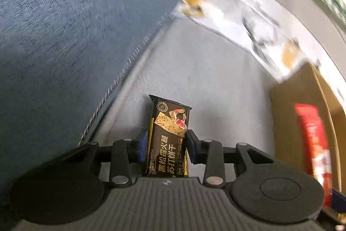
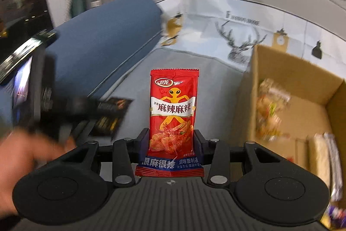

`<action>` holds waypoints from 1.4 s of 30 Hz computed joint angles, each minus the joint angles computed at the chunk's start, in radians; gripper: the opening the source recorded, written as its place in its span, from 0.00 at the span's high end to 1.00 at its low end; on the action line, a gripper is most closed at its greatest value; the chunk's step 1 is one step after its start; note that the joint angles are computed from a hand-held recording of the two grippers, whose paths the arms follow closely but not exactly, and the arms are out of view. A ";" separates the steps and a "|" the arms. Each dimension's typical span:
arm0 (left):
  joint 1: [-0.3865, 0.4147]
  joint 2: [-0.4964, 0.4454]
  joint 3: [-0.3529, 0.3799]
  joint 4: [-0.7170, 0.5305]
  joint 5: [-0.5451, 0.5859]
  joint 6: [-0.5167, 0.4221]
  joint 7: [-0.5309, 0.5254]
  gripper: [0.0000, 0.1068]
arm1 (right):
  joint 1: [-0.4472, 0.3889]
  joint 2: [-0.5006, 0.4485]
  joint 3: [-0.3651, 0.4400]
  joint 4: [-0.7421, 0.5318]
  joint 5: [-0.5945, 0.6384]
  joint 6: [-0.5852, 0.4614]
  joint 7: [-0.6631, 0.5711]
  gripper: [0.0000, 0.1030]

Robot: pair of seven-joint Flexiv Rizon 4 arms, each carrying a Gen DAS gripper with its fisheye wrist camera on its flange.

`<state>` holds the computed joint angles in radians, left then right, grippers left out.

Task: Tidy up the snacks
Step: 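Grasp the red spicy-strip packet with the right tool while the left holds the cracker, then lift the red packet with the right tool while the left lifts the cracker packet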

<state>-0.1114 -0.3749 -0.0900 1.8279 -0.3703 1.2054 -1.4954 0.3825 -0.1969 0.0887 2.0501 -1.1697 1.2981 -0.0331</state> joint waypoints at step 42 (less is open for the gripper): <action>-0.049 0.026 -0.015 0.029 0.001 -0.119 0.320 0.36 | 0.001 -0.073 -0.009 0.066 -0.261 0.033 0.284 0.55</action>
<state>-0.1601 -0.3487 -0.1047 1.8568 -0.3689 1.0866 -1.1752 0.3839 -0.2702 0.0793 2.1164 -1.4311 1.3310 0.2512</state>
